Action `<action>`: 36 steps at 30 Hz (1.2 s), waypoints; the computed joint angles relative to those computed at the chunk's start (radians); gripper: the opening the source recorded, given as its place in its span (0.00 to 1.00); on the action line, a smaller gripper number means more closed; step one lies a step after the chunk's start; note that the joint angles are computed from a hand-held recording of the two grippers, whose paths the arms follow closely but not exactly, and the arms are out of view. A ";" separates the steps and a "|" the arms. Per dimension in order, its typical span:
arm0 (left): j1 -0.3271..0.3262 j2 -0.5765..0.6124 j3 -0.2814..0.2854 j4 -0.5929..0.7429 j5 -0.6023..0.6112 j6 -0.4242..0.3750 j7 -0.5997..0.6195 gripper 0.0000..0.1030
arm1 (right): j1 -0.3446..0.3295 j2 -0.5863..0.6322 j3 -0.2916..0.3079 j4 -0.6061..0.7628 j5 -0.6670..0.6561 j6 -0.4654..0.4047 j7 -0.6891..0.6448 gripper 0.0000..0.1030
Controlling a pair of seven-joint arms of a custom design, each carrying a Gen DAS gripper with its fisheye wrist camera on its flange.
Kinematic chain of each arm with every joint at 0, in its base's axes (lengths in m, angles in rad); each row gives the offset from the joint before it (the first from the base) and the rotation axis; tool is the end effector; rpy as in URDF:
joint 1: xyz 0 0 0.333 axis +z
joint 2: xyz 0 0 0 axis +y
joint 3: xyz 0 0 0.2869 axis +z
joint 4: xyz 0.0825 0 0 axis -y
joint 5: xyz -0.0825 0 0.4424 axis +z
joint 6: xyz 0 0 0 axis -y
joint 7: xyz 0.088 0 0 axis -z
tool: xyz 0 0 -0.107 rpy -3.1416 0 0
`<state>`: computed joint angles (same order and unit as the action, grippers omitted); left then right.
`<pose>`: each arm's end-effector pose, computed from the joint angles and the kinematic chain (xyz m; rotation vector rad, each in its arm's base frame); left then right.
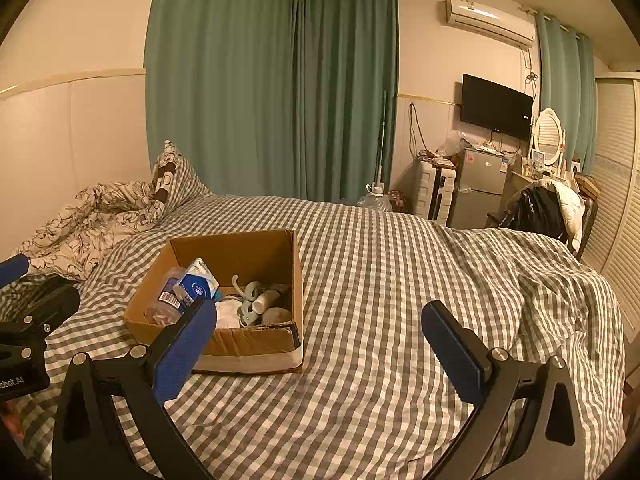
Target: Organize objects
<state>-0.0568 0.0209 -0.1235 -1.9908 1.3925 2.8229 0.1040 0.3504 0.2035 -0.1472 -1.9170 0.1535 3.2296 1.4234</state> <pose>0.6252 -0.1637 0.4571 -1.5858 1.4465 -0.8033 0.6808 0.1313 0.4685 -1.6725 1.3526 -0.8745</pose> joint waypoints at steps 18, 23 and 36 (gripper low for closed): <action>0.003 0.012 0.005 0.006 -0.048 0.020 0.024 1.00 | -0.012 0.001 0.009 0.002 -0.014 -0.016 0.013 1.00; -0.003 0.009 0.004 0.007 -0.040 0.004 0.024 1.00 | -0.014 0.001 0.011 0.002 -0.018 -0.016 0.017 1.00; -0.002 -0.002 0.000 0.003 -0.029 -0.008 0.028 1.00 | -0.042 0.002 0.044 0.005 -0.006 -0.016 0.003 1.00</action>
